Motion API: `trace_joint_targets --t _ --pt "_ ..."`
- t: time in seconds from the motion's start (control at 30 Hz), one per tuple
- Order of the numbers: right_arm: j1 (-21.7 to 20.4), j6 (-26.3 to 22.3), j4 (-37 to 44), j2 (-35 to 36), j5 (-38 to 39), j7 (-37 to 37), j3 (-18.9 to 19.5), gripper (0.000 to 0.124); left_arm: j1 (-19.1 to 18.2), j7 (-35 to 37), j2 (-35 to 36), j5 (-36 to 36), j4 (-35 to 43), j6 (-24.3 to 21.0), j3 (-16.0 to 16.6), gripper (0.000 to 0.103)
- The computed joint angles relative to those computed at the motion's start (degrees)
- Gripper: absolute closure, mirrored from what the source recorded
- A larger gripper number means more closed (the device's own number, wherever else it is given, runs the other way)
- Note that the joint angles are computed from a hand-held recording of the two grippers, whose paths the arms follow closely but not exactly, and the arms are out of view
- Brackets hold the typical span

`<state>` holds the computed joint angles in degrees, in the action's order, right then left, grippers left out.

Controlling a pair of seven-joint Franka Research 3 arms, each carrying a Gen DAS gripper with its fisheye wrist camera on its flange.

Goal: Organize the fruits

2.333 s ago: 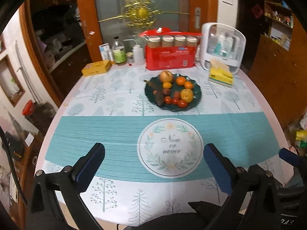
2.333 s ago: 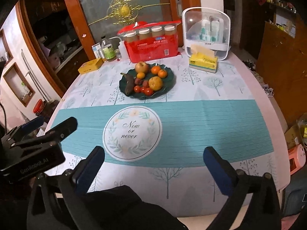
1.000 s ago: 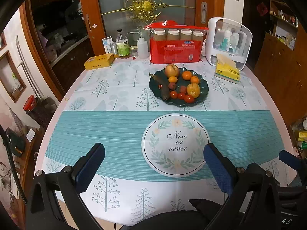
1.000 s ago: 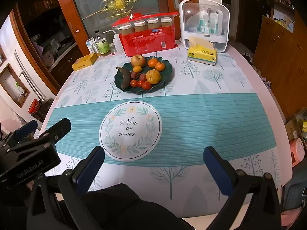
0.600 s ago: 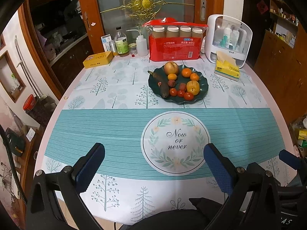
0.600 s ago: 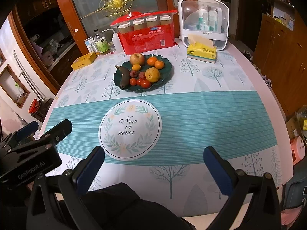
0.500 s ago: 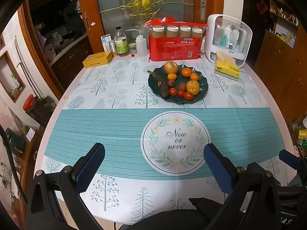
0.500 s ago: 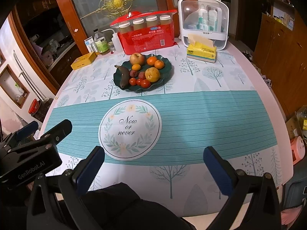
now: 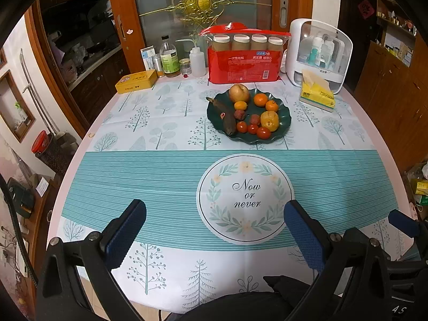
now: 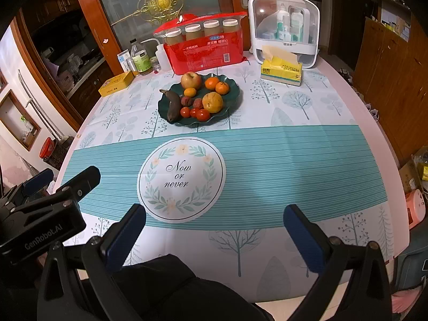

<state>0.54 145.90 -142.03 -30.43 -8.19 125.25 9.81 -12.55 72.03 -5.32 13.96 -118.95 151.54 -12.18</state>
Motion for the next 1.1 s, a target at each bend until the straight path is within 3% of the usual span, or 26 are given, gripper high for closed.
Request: trace_joint_targets --t 1.1 --pt "0.24 0.08 -0.76 -0.16 0.24 0.22 0.02 0.021 0.05 -0.37 0.17 0.36 -0.48 0.01 -0.02 0.001"
